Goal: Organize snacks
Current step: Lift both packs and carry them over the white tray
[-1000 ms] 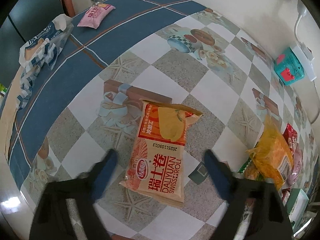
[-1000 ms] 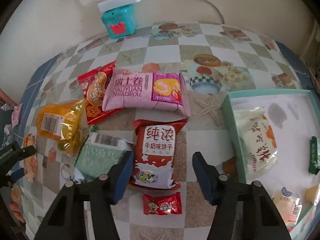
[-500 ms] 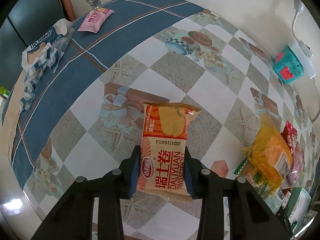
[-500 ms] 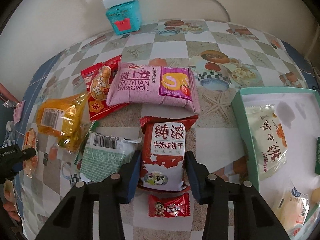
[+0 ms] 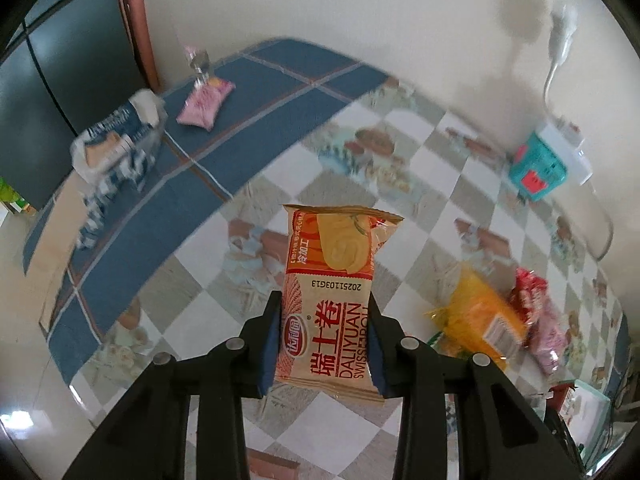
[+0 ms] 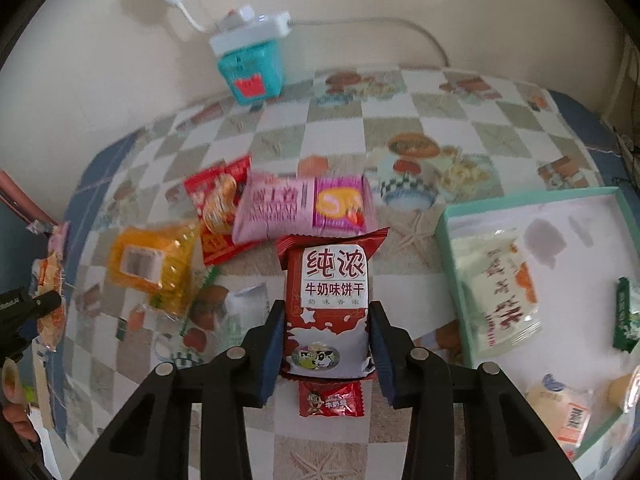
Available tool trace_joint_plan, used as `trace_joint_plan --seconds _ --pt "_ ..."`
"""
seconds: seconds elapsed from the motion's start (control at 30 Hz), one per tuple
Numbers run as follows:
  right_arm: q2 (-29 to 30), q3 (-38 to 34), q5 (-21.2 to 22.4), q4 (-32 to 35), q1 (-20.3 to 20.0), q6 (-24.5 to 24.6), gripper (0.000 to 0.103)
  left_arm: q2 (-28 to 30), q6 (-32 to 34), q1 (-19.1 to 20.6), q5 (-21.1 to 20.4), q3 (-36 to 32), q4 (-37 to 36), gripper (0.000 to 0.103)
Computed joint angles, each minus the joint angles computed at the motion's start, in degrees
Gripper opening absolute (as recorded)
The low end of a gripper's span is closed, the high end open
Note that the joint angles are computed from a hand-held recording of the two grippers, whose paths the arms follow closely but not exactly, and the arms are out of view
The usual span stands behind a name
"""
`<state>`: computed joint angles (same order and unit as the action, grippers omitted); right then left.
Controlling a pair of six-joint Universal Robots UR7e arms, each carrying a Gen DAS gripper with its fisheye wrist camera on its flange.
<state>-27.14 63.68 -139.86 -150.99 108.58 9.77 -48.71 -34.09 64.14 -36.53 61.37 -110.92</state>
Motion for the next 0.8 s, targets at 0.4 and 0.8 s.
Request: trace_joint_plan --seconds 0.4,0.8 --pt "-4.4 3.5 1.9 -9.7 2.2 -3.5 0.042 -2.3 4.0 -3.9 2.8 3.3 -6.7 0.038" --pt "-11.6 10.1 -3.9 -17.7 3.0 -2.5 0.042 -2.2 8.8 -8.1 2.4 5.8 -12.1 0.038"
